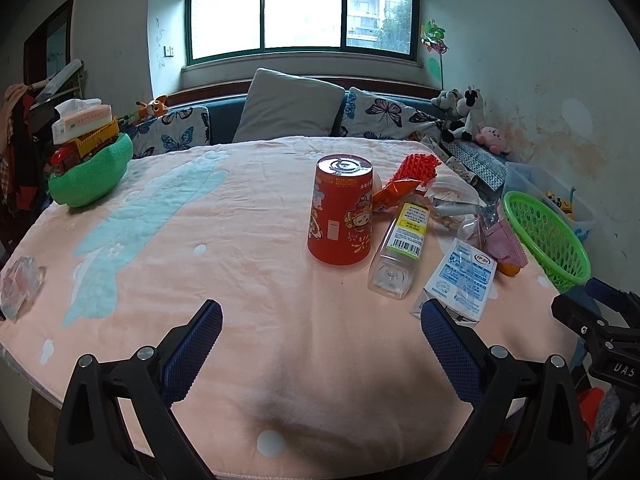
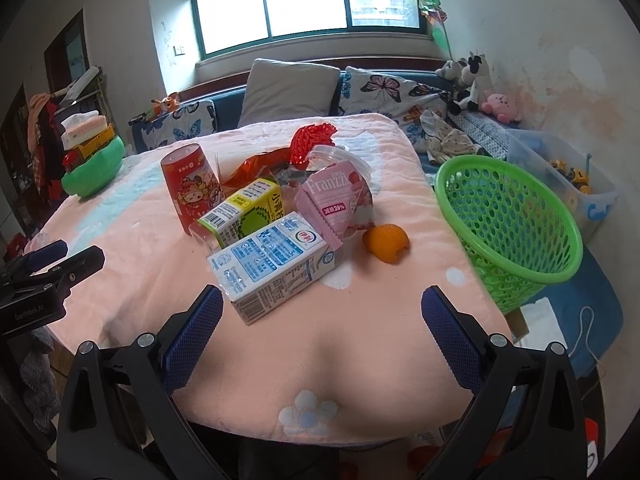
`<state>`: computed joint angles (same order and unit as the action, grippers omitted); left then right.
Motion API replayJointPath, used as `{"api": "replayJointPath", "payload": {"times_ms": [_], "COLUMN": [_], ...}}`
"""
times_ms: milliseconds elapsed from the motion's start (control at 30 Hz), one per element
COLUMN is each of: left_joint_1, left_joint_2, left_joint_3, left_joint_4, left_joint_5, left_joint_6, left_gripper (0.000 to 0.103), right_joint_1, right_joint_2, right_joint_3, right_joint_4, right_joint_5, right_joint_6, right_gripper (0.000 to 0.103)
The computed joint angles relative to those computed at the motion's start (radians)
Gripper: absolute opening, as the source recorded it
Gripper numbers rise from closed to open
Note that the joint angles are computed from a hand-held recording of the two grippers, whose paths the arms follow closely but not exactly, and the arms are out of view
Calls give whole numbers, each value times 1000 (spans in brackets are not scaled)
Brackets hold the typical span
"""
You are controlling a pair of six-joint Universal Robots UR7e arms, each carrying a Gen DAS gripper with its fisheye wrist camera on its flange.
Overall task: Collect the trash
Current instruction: 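Move the right tool toward the pink bag while the left approaches the red can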
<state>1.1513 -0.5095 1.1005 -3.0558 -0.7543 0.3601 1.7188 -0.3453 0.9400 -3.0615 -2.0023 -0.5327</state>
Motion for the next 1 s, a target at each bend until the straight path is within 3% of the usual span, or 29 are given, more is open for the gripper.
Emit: {"api": "replayJointPath", "payload": {"times_ms": [1000], "left_joint_1": [6], "left_joint_2": [65], "left_joint_3": [-135], "left_joint_4": [84], "left_joint_5": [-11], "left_joint_6": [14], "left_gripper": [97], "right_joint_1": [-8], "right_joint_2": [29], "right_joint_3": [-81], "right_joint_4": [35], "right_joint_5": [3], "right_joint_6": [5], "right_gripper": [99]}}
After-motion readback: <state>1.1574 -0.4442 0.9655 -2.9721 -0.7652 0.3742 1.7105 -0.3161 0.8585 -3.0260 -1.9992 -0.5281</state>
